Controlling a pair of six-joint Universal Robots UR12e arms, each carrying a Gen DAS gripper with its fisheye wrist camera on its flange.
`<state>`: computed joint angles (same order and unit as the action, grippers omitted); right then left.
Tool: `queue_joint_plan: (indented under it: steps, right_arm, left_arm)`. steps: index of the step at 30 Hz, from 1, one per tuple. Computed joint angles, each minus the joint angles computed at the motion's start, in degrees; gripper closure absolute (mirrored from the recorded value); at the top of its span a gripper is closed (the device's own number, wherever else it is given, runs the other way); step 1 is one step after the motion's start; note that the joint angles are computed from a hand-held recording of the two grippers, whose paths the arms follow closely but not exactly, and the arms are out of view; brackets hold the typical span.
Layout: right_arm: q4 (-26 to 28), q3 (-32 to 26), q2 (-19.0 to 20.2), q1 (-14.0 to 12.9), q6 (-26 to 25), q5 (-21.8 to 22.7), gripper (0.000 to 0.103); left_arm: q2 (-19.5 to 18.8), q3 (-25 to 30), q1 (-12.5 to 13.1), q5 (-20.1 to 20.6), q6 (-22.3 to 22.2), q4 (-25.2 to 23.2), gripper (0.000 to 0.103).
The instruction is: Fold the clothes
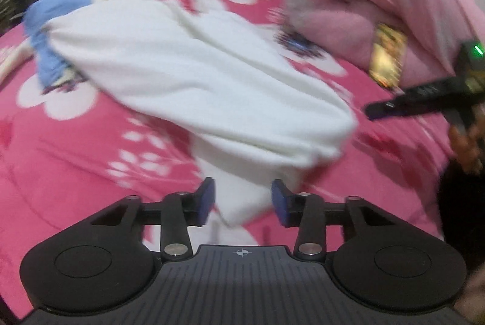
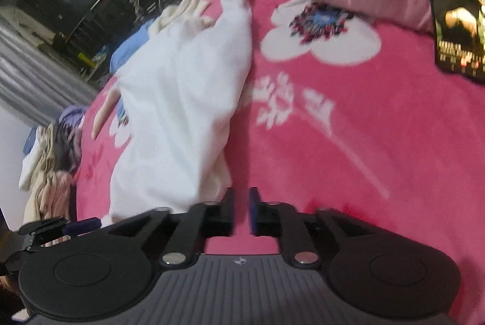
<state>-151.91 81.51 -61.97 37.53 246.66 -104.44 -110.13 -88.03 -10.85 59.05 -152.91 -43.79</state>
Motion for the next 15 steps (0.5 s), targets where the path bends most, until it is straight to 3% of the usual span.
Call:
queue_joint_plan:
  steps: [1, 2, 5, 8, 12, 13, 15]
  right_arm:
    - [-0.4, -0.2, 0.2, -0.4, -0.3, -0.1, 0.059]
    - [-0.8, -0.5, 0.6, -0.9, -0.7, -0.1, 0.054]
    - [-3.7, -3.4, 3.5, -2.7, -3.5, 0.1, 0.036]
    - [-5.4, -7.1, 6.9, -4.8, -3.1, 1.1, 0.033]
    - [-7.3, -10.9, 11.1, -7.5, -1.4, 5.8, 0.034]
    - [-7.6, -11.6, 11.9, -7.9, -0.4, 7.3, 0.038]
    - [-8.6, -12.5, 13.2, -8.3, 0.6, 9.0, 0.059]
  left_arm:
    - [-0.7, 0.6, 0.0, 0.3, -2.5, 1.1, 0.044]
    - [-1.5, 1.3, -0.2, 0.8, -4.6, 2.2, 0.036]
    - [-3.9, 4.1, -1.2, 4.7, -12.5, 4.6, 0.033]
    - [-6.2, 6.5, -1.4, 5.3, -17.7, 6.2, 0.025]
    - [-9.4, 10.0, -2.7, 8.8, -20.7, 5.7, 0.026]
    - [-10.1, 10.6, -2.9, 8.8, -21.8, 5.5, 0.029]
    - [-11.0, 11.1, -3.0, 7.8, -23.5, 6.2, 0.048]
